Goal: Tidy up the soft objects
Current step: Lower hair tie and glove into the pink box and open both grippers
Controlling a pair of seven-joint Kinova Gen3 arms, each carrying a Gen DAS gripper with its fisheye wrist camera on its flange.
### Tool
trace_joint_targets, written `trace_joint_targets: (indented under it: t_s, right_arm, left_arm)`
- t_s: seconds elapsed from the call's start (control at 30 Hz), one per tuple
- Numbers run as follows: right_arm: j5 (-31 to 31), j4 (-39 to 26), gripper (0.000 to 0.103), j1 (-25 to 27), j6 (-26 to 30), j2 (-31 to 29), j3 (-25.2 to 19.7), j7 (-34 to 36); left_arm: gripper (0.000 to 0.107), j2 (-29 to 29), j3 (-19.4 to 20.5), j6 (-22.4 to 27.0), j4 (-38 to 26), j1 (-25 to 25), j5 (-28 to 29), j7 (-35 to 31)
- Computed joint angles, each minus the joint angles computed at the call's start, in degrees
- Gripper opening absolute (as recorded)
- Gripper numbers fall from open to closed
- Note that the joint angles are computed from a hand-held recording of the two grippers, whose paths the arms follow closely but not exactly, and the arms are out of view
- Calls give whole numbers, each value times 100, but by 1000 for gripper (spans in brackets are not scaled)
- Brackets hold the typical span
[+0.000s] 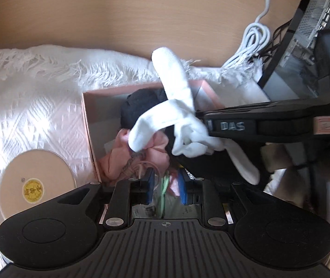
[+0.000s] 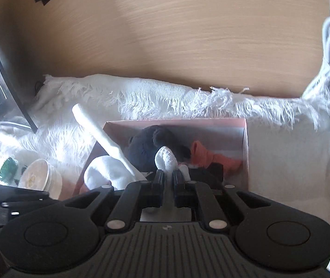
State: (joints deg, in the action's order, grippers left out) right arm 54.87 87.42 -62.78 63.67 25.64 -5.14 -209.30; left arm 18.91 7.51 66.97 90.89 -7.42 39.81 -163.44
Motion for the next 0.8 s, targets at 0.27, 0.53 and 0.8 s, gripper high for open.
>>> trace_joint_targets:
  t_s: [0.27,0.53,0.8]
  right_arm:
    - [54,-4,9,-14,168,73,69,-237]
    - [82,-310,10,-290,653,255,5,194]
    - [80,-846,40,-972,1818,498,52,368]
  left_arm:
    - [24,-12,-12,804,-164,-632,1328,-573]
    - [24,306,46,213,-471,225,588,394]
    - [25,441,196,-419,-395,492,-104,807]
